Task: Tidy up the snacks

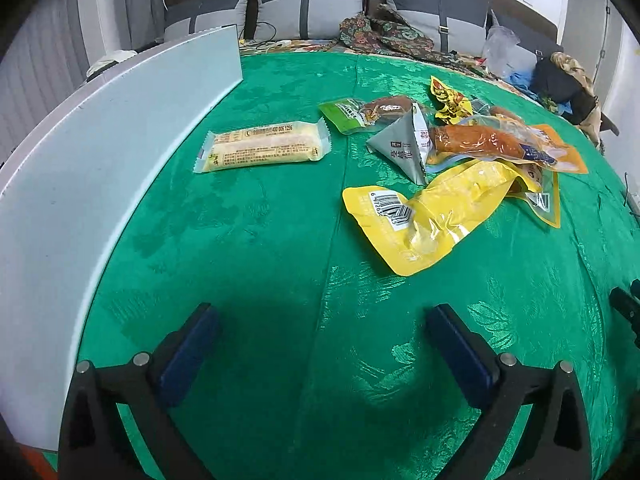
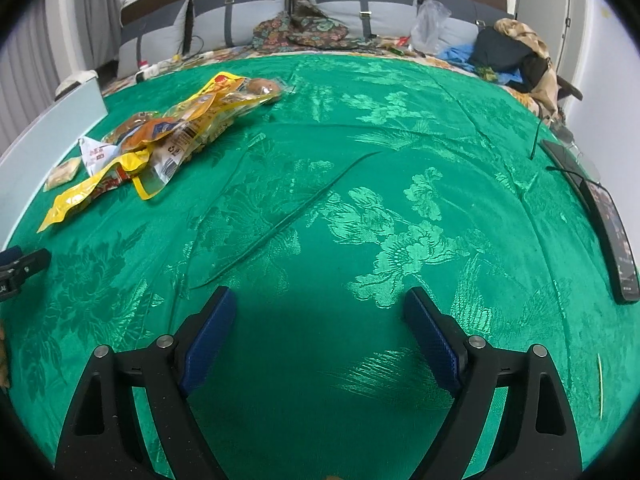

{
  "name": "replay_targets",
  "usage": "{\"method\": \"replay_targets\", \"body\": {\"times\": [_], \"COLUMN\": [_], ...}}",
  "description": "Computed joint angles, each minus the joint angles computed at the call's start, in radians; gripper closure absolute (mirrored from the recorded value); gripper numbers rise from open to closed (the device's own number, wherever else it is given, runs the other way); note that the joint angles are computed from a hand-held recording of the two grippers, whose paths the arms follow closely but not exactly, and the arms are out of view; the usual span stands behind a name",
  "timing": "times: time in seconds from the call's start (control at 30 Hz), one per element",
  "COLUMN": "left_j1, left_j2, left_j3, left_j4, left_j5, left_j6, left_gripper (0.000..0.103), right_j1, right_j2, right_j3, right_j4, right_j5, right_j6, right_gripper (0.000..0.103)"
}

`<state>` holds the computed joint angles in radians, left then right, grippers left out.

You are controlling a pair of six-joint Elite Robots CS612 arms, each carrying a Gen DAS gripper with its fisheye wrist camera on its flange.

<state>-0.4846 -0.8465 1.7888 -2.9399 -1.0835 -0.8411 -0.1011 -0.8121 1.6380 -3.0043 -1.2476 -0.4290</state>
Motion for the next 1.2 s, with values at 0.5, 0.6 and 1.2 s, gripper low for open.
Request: {"method": "replay_targets", "body": {"times": [0.5, 0.6, 1.2], "left_j1": [0.001, 0.001, 0.001], "left_j2": [-0.002, 0.000, 0.002], "left_j3": [0.005, 0.003, -0.002], "left_j4": [-0.007, -0.006, 0.003], "left_j5": [-0.002, -0.001, 0.003], "left_j6": [0.004, 0.003, 0.001], "left_gripper": [0.000, 0.000, 0.000], "right_j1": [0.034, 0.032, 0.032], "right_j2": [0.104, 0.118, 0.116], "right_j3": [-0.229, -0.256, -0.252], "right_j4": [0.127, 0.152, 0.151], "right_j5": [-0.081, -0.063, -0.063], "right_j6": [0.084, 0.067, 0.064], "right_gripper": [0.011, 0.008, 0.008]}}
